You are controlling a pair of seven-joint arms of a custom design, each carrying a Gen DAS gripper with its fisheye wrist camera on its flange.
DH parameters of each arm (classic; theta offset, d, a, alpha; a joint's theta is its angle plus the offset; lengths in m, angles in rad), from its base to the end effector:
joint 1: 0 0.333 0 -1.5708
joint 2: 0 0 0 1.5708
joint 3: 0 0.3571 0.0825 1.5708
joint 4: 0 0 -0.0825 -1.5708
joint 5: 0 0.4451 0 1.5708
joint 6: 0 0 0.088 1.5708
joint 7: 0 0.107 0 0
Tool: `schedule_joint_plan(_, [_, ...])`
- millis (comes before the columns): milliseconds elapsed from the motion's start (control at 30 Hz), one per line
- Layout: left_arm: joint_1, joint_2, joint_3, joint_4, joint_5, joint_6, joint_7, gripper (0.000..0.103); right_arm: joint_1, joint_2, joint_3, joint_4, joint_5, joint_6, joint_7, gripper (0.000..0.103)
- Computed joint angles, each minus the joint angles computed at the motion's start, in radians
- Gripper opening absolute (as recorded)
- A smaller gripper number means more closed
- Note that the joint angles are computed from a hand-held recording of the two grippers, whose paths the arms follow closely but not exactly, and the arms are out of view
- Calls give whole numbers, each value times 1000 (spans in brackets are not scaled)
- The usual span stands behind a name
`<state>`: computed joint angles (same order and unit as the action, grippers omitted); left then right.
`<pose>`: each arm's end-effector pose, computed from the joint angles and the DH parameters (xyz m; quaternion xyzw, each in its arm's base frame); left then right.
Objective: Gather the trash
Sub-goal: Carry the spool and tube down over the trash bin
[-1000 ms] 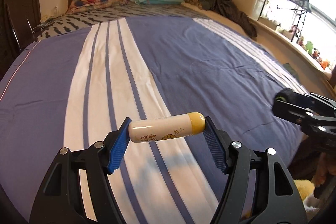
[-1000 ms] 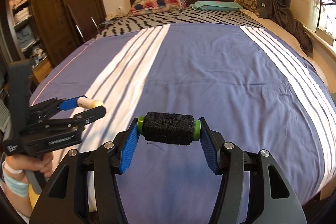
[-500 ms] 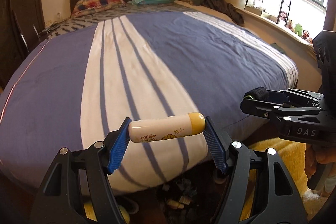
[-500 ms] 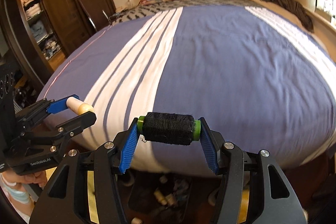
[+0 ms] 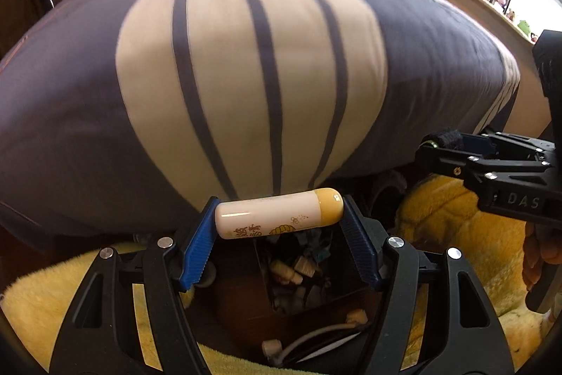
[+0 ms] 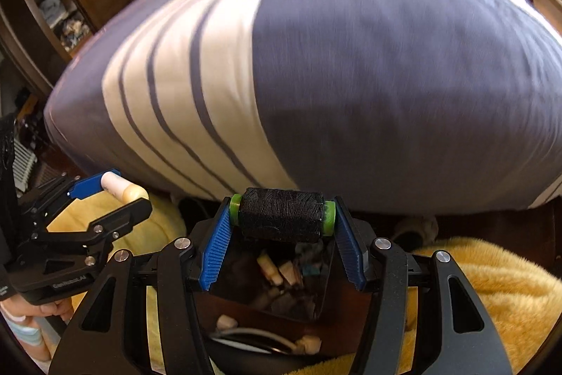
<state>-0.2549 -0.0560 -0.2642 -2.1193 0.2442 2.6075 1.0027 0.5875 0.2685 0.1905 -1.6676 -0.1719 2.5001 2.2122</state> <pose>0.5384 -0.3162 0.5086 -0.6327 0.7214 -0.2348 0.1556 0.5441 0.5165 0.5333 -0.7492 0.5983 -0.0666 0.2763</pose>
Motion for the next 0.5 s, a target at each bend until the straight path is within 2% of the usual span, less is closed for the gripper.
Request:
schedule_joint_plan(167, [-9,44,3,-9,-20,-26,10,65,-5,44,16,17,41,-36,-36,57])
schedule_joint_plan(500, [-45,165,20,34,-177,-110,153,65,-6,138,26,73,133,-151,-92,57])
